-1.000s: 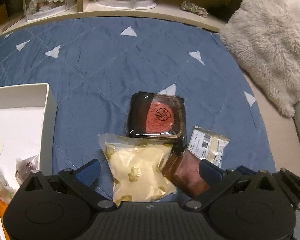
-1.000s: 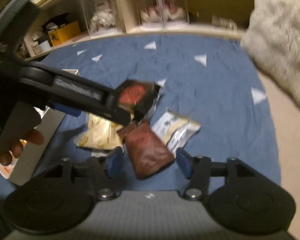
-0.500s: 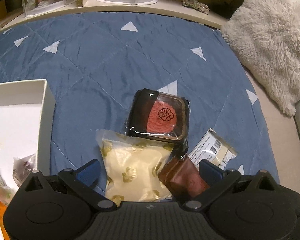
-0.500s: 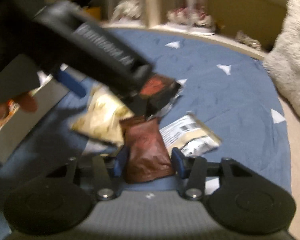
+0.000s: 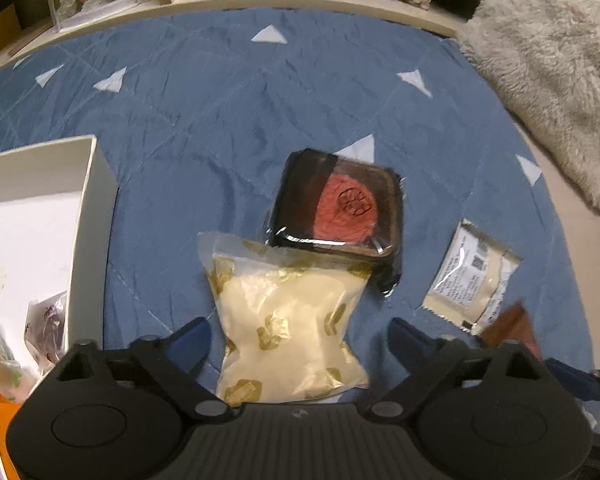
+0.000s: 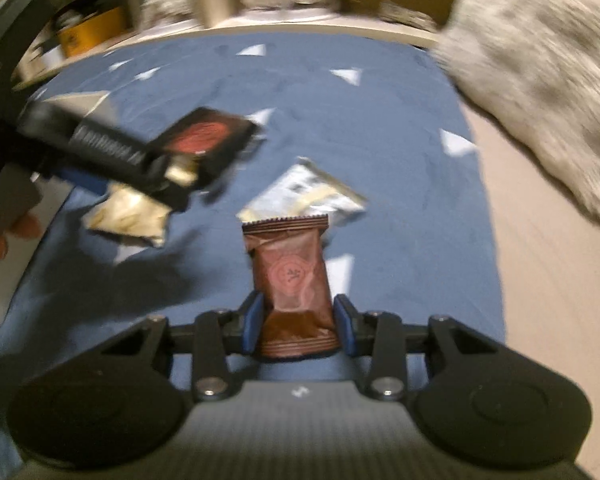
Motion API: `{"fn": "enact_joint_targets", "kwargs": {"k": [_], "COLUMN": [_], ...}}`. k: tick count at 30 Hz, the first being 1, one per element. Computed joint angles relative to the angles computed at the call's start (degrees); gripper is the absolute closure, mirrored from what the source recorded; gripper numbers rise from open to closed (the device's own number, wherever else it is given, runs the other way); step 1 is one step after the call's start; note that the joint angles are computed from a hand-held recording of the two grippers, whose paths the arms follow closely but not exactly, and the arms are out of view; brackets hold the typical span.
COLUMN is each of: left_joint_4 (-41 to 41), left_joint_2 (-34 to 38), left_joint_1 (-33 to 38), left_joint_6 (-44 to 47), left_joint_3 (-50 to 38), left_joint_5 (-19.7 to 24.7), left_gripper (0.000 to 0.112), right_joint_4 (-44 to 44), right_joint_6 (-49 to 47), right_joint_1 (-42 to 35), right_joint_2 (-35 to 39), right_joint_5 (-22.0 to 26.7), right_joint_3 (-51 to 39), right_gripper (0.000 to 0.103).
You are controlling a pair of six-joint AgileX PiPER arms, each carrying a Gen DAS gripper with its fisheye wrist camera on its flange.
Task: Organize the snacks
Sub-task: 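Grasp the gold-patterned clear bag with the left tool while the right tool grasps the brown wrapped pack, then carry both held packs over the white tray and lower them inside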
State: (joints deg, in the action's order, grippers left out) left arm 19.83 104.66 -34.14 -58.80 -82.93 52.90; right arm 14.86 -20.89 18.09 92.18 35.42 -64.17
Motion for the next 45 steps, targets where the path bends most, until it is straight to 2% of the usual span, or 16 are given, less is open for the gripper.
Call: {"fn": "enact_joint_targets", "kwargs": {"k": [5,11,18,21,23,28,30,32,35,40,45], "left_joint_4": [2.6,6.1,1.6,1.2,1.4,1.3,1.6,1.9,2.6,2.1,3.7], "left_joint_2": [-0.4,-1.8,-5.1,-5.5,-4.9,-3.6,-3.4,-3.7,-4.6,-8.0,-12.5], "left_joint_1": [-0.8,-3.9,-5.7,-5.9,-5.7,-5.3,-5.3,-5.5,-5.9,-5.3,-5.7], "left_joint_6": [1.2,7.3,16.7,15.2,13.0,10.1,8.9,8.2,7.3,6.6,4.6], "left_joint_3": [1.5,4.4,8.8,9.2,8.5,7.3,7.2,7.5,8.3,11.4,13.8], "left_joint_5": [-0.4,-1.3,-4.6,-4.3,-3.2,-2.3,-2.4,-3.0,-3.7,-7.8,-8.5], "left_gripper": [0.042,0.047,0.047,0.044,0.036,0.035,0.036,0.047,0.051,0.053,0.053], "right_joint_4": [3.3,13.0,3.5,-1.5,-4.3,-8.0,-9.0,-9.4,-9.3,-8.7,-8.3], "right_joint_6": [1.2,-7.2,3.0,8.4,11.2,15.3,16.1,16.2,16.3,17.5,19.2], "right_joint_1": [-3.9,-8.6,-4.3,-2.0,-0.8,1.2,1.7,2.0,2.0,1.6,2.2], "right_joint_2": [1.6,-0.5,-0.3,1.3,2.4,4.3,4.3,4.5,4.1,2.2,-0.7], "right_joint_5": [2.7,7.9,3.0,2.5,2.7,2.9,3.0,3.1,3.1,2.4,1.3], "right_joint_3": [-0.8,-0.1,-0.6,-1.7,-2.4,-3.8,-3.6,-3.8,-3.6,-2.6,-2.1], "right_gripper": [0.059,0.056,0.047,0.046,0.046,0.046,0.047,0.054,0.057,0.057,0.057]}}
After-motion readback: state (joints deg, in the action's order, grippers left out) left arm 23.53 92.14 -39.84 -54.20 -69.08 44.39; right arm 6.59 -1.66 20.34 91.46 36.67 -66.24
